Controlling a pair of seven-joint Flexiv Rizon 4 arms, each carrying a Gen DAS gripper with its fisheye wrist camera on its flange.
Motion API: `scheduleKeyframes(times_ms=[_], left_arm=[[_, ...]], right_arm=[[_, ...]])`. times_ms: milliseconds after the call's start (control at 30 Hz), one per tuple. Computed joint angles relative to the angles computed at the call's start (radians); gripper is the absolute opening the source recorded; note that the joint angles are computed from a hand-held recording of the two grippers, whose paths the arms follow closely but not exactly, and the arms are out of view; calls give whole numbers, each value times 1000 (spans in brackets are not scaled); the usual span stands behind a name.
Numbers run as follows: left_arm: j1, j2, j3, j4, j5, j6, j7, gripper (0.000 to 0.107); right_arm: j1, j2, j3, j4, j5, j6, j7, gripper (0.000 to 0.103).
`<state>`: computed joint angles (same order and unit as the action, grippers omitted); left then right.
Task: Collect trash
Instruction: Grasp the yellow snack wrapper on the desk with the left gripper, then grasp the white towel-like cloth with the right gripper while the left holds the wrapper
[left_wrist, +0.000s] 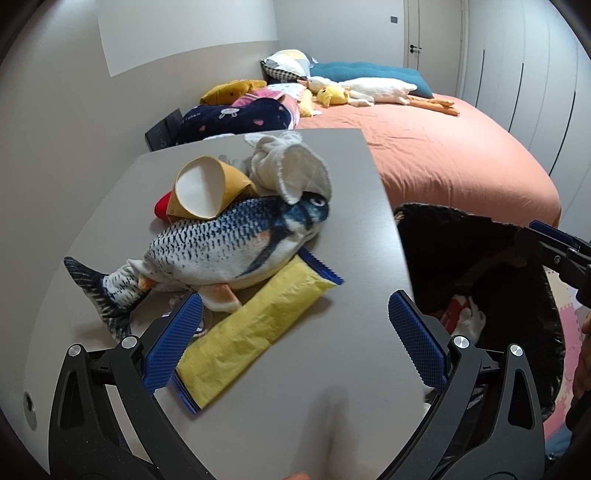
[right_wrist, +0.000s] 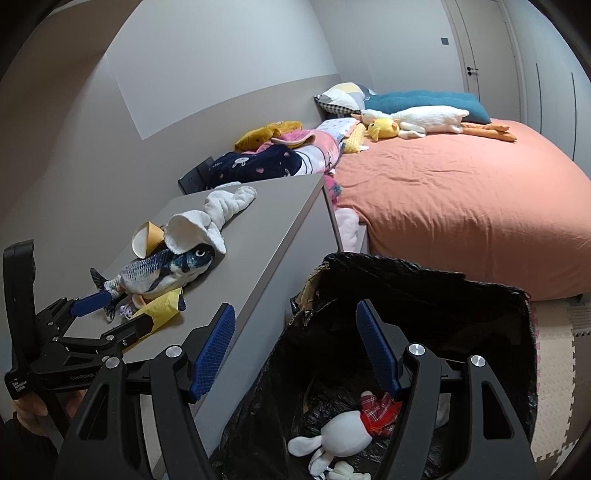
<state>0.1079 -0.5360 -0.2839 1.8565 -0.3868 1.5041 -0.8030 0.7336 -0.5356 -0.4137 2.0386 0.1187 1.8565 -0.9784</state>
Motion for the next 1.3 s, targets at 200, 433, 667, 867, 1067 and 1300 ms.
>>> scheduleKeyframes(times_ms=[200, 433, 667, 867, 1067, 1300], left_arm=[[27, -37, -14, -42, -15, -65, 51, 81], [11, -61, 17, -72, -23, -136, 104, 63], [11, -75, 25, -88, -56, -175, 142, 55], [32, -77, -1, -83, -107, -181, 189, 36], [70, -43, -66, -7, -166, -114, 267, 28], [194, 19, -230, 97, -289, -37, 389, 28]], right_arm=[[-29, -30, 19, -52, -34, -30, 17, 69], [-82, -61, 65, -96, -81, -55, 46, 69], [-116, -82, 105, -126, -130, -73, 72, 69], [-113, -86, 98, -131, -152, -78, 88, 69], [-110, -86, 96, -136, -165, -82, 95, 69], [-115, -93, 108, -157, -186, -83, 97, 69]])
